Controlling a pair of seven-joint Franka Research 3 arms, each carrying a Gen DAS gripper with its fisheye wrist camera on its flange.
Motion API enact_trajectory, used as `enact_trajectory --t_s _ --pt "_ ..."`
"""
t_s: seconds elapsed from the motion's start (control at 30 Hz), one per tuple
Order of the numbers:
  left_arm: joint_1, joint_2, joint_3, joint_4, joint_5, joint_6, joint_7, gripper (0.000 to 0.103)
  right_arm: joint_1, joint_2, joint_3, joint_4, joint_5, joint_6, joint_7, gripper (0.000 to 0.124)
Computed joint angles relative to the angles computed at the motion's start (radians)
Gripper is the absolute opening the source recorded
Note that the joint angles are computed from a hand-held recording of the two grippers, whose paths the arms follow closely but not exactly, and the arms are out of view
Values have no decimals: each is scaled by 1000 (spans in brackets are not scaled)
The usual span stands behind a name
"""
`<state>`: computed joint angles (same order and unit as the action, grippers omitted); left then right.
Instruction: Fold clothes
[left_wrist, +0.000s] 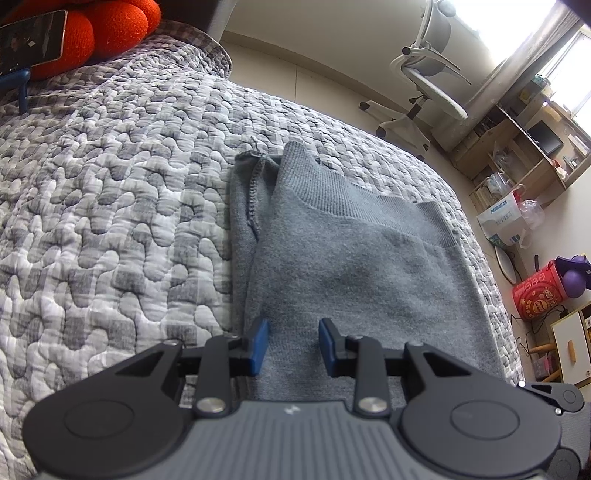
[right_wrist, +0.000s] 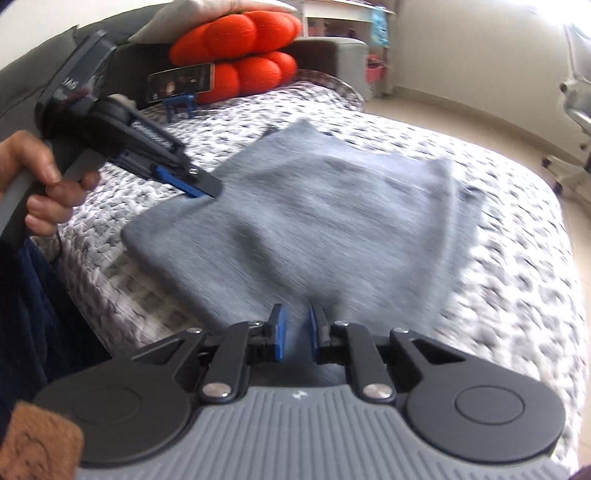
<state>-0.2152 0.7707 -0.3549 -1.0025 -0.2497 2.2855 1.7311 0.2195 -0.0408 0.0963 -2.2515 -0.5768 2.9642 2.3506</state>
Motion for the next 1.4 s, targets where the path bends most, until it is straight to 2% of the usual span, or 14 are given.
enact_trajectory --t_s 0.13,0.37,0.47,0.53,0.57,0.63,0.67,0.83,0.97,1.07,1.13,1.27,1.4 --pt "-2 -9 2 -16 7 12 6 31 -20 -57 0 -54 45 -33 1 11" --pt "-5 -14 3 -24 17 20 11 31 -12 -85 1 -80 280 -55 -203 10" --pt "-6 -14 4 -24 21 21 12 31 -22 -86 8 -83 333 -36 -237 10" --pt "-7 -15 5 -24 24 21 12 31 -59 -89 40 -83 251 -7 -190 14" --pt "-7 -15 5 -24 25 22 13 31 -77 -90 55 -82 206 6 -163 22" --pt "-8 -15 6 -24 28 22 13 31 -103 -89 78 -76 131 25 -120 24" --pt "-9 -15 6 -24 29 22 14 31 -93 -79 75 -66 143 13 -141 23" --pt "-9 -14 6 -23 32 23 14 31 -74 -41 68 -16 44 -49 -108 24" --pt "-8 -12 5 -18 30 18 12 31 -58 -36 46 -9 -40 -26 -47 36" --pt "-10 -12 7 -17 32 18 10 31 -42 -24 40 -4 -74 3 -55 36" --pt "-11 -13 7 -19 34 20 11 31 -21 -11 37 4 -82 20 -106 38" --pt "-12 -15 8 -22 37 23 12 31 20 22 31 29 -126 47 -192 51" --pt "-14 -17 9 -26 40 27 13 32 71 54 17 66 -194 -24 -237 53"
